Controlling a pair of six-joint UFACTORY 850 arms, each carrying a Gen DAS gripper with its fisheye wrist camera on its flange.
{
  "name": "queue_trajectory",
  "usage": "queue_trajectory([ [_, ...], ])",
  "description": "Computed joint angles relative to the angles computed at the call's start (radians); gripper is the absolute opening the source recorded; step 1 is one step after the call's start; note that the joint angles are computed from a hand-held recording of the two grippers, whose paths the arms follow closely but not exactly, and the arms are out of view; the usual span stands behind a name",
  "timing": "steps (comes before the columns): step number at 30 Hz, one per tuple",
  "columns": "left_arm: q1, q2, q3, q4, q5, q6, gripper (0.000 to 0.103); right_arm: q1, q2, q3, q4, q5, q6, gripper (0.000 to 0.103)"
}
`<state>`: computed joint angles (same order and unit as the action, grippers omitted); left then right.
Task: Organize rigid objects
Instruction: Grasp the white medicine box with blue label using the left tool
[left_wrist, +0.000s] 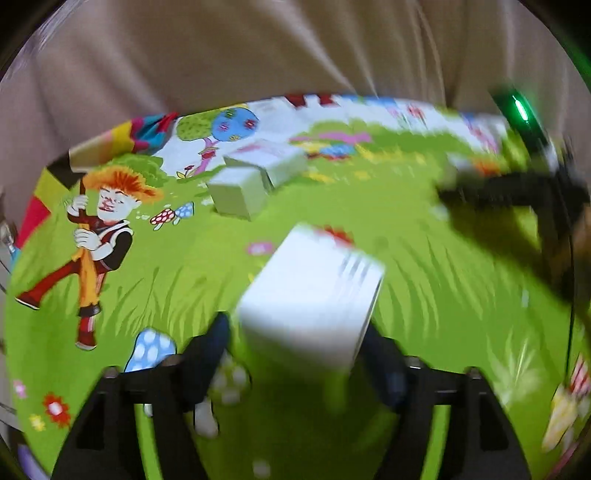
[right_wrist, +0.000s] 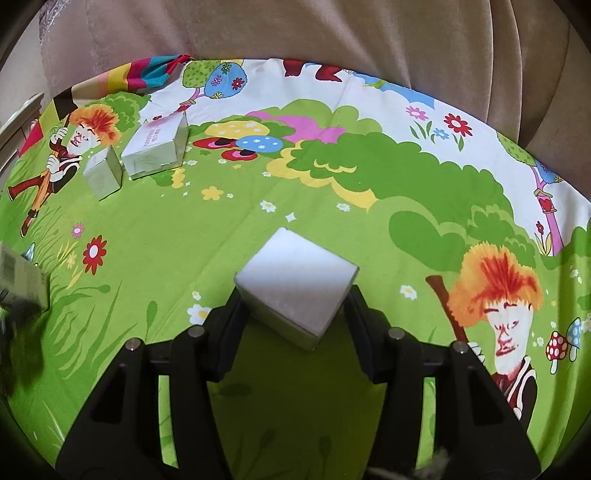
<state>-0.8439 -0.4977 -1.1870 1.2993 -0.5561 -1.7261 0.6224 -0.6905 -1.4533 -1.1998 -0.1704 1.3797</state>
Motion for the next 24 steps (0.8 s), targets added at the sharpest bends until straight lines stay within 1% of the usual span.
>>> queue_trajectory([
  [2, -0.028, 0.033, 0.044, 0.03, 0.016, 0.012, 0.078, -0.001, 0.0, 0.0, -0.001, -0.001, 0.002, 0.056],
  [3, -0.05, 0.053, 0.07, 0.057, 0.016, 0.011, 0.078, -0.001, 0.0, 0.0, -0.003, -0.004, 0.007, 0.056],
  [4, -0.058, 0.067, 0.089, 0.092, 0.021, -0.008, 0.078, -0.002, -0.001, -0.001, -0.002, -0.004, 0.006, 0.057],
  [5, -0.07, 0.089, 0.118, 0.158, 0.033, -0.057, 0.078, -0.003, -0.001, -0.001, -0.002, -0.004, 0.008, 0.057],
  [6, -0.08, 0.115, 0.147, 0.237, 0.043, -0.124, 0.081, -0.003, -0.001, -0.001, 0.0, -0.006, 0.011, 0.058],
  [7, -0.088, 0.127, 0.159, 0.274, 0.022, -0.16, 0.085, -0.004, -0.001, -0.001, -0.001, -0.006, 0.015, 0.058],
  [8, -0.089, 0.122, 0.154, 0.269, -0.002, -0.161, 0.09, -0.004, -0.001, -0.001, 0.0, -0.009, 0.018, 0.059],
  [9, -0.082, 0.113, 0.14, 0.238, -0.047, -0.155, 0.09, -0.003, -0.001, 0.0, -0.006, -0.012, 0.028, 0.059],
  [10, -0.073, 0.109, 0.133, 0.23, -0.056, -0.169, 0.09, -0.003, -0.001, 0.0, -0.006, -0.013, 0.029, 0.059],
  [11, -0.052, 0.11, 0.133, 0.248, -0.042, -0.225, 0.09, -0.002, -0.001, 0.0, -0.007, -0.016, 0.031, 0.059],
  [13, 0.004, 0.114, 0.134, 0.335, 0.01, -0.419, 0.09, -0.001, -0.001, -0.001, -0.009, -0.021, 0.034, 0.059],
  [14, 0.018, 0.11, 0.131, 0.357, 0.018, -0.473, 0.09, 0.0, -0.001, 0.0, -0.013, -0.023, 0.039, 0.059],
  [15, 0.041, 0.098, 0.114, 0.391, 0.045, -0.548, 0.09, 0.0, 0.0, 0.001, -0.016, -0.024, 0.043, 0.059],
  [17, 0.061, 0.071, 0.076, 0.457, 0.103, -0.636, 0.09, 0.001, 0.001, 0.002, -0.019, -0.025, 0.05, 0.06],
  [18, 0.062, 0.059, 0.055, 0.528, 0.136, -0.692, 0.09, 0.002, 0.001, 0.002, -0.023, -0.028, 0.057, 0.06],
  [21, 0.024, 0.014, -0.026, 0.664, 0.206, -0.704, 0.09, 0.001, 0.0, 0.002, -0.021, -0.032, 0.06, 0.062],
  [22, 0.013, -0.003, -0.053, 0.667, 0.231, -0.675, 0.09, 0.0, 0.0, 0.003, -0.019, -0.032, 0.061, 0.063],
  [23, 0.001, -0.016, -0.072, 0.634, 0.239, -0.629, 0.09, -0.001, 0.001, 0.004, -0.018, -0.029, 0.063, 0.063],
  [24, -0.01, -0.029, -0.087, 0.632, 0.251, -0.623, 0.09, -0.002, 0.001, 0.004, -0.017, -0.028, 0.064, 0.063],
])
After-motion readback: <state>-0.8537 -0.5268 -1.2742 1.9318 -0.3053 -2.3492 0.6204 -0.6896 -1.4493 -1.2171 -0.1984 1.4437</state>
